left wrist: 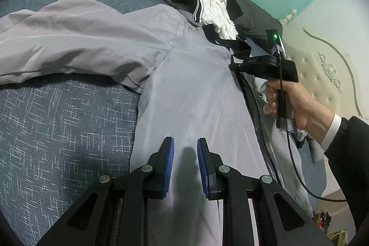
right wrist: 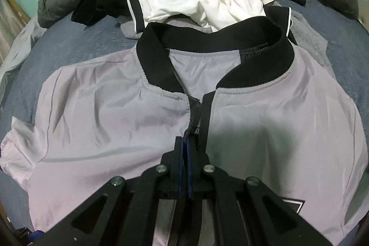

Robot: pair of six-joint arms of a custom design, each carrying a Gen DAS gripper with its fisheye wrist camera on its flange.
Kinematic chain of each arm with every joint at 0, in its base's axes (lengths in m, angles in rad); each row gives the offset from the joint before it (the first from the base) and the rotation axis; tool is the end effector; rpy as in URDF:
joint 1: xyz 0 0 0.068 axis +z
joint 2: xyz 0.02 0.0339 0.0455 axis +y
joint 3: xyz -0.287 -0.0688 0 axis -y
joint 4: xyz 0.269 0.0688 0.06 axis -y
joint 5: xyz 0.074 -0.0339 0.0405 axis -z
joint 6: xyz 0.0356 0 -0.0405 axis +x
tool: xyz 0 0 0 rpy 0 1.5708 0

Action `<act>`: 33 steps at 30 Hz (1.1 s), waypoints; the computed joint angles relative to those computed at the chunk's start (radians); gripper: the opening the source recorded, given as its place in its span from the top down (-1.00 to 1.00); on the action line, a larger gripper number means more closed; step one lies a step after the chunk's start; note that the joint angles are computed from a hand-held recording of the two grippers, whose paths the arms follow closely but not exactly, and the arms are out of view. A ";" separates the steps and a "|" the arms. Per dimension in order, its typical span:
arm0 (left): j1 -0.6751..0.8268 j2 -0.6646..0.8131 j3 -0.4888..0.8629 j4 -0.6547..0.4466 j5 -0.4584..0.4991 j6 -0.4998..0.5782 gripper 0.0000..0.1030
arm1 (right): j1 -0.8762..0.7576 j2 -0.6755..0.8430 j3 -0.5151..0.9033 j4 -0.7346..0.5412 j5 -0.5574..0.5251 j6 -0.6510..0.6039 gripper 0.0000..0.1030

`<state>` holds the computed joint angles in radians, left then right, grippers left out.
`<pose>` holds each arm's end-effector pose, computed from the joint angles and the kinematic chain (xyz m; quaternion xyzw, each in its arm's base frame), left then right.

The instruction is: Fold clothes

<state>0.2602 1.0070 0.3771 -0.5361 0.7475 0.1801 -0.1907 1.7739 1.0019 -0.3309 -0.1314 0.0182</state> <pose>0.1597 0.0175 0.1541 0.0368 0.9142 -0.3082 0.2607 0.3561 -0.0640 0.1524 0.0861 0.9670 0.0437 0.2360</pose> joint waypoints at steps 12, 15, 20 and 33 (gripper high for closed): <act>0.001 -0.004 -0.007 0.006 0.004 -0.003 0.56 | -0.014 -0.100 -0.036 0.015 -0.032 -0.028 0.89; 0.009 -0.003 -0.006 0.001 0.007 0.003 0.56 | -0.008 -0.118 -0.019 0.022 -0.009 -0.031 0.80; 0.008 0.004 -0.010 0.011 0.006 -0.001 0.56 | -0.031 -0.070 0.055 -0.010 -0.005 -0.002 0.42; 0.012 0.049 -0.004 0.031 0.014 0.002 0.56 | 0.008 0.129 0.215 0.023 -0.065 -0.035 0.42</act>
<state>0.2726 1.0558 0.3734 -0.5052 0.7618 0.1822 -0.1823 1.9033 1.2173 -0.3077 -0.1965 -0.0165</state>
